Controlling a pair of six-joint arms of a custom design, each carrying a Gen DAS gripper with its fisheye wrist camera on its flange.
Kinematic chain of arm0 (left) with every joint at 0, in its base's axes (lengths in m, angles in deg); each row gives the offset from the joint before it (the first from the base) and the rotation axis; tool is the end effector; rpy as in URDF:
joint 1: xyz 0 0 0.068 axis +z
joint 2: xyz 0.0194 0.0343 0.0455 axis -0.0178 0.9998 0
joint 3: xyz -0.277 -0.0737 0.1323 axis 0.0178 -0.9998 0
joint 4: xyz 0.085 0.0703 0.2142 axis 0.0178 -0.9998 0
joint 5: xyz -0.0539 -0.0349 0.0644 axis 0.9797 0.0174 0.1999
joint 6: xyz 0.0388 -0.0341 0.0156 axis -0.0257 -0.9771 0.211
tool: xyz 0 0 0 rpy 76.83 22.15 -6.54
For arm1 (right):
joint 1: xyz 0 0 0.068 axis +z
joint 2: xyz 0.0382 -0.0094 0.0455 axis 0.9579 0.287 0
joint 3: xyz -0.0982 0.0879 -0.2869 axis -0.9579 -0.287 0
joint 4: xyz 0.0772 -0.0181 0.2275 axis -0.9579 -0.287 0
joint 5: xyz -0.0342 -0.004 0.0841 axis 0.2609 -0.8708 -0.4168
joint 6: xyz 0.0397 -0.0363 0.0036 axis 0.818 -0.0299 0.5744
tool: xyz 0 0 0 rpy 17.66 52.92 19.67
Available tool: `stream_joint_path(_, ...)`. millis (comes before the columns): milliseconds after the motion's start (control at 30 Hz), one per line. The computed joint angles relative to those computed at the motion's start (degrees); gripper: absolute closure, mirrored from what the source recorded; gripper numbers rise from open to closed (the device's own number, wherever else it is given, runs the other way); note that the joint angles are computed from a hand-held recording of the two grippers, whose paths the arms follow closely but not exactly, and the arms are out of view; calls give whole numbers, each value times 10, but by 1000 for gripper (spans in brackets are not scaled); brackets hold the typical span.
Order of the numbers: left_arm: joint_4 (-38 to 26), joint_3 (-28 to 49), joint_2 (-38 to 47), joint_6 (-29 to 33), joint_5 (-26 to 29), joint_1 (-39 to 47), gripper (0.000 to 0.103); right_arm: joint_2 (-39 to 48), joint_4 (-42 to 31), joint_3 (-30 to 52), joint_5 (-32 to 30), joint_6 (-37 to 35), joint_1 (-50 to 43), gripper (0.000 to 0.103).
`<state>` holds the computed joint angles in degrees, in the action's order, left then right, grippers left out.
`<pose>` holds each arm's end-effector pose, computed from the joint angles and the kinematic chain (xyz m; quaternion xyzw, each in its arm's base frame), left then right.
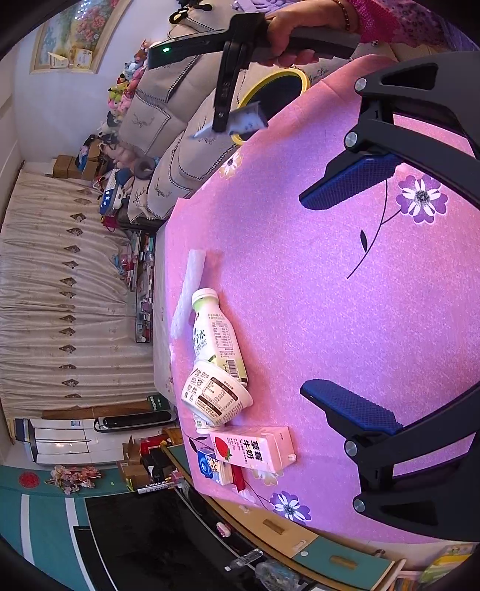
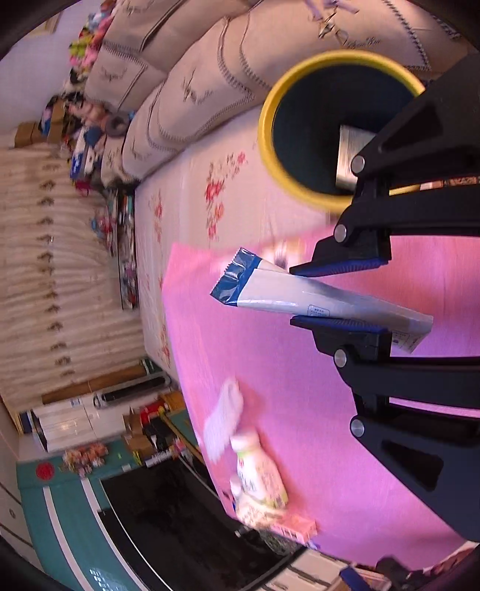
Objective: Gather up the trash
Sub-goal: 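Carry the tube over the yellow bin and open the right tool, then reach the left tool to the pink strawberry milk carton and grasp it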
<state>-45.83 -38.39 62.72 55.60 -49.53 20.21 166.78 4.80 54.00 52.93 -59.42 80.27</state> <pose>0.2648 0.0849 0.2205 0.0909 0.8978 -0.0760 0.4241 0.3366 0.0396 0.2198 0.0548 0.9139 0.0526 0.3987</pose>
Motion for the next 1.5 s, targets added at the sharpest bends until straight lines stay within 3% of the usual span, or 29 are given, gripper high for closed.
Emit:
stream_joint_path(267,2,-2,-1,-7,-25,-34,11,69,39,-28,4,-45,-141,83)
stream_joint_path(500,4,3,7,-8,-40,-55,11,135,57,-15,12,-60,-185,80)
stream_joint_path(667,3,8,12,-10,-46,-58,11,143,75,-25,30,-50,-183,59)
stream_joint_path(1133,8,54,73,4,-44,6,11,60,86,-72,9,-25,-134,53)
stream_joint_path(1500,-43,224,210,-19,-53,77,11,56,64,-49,21,-12,-84,52)
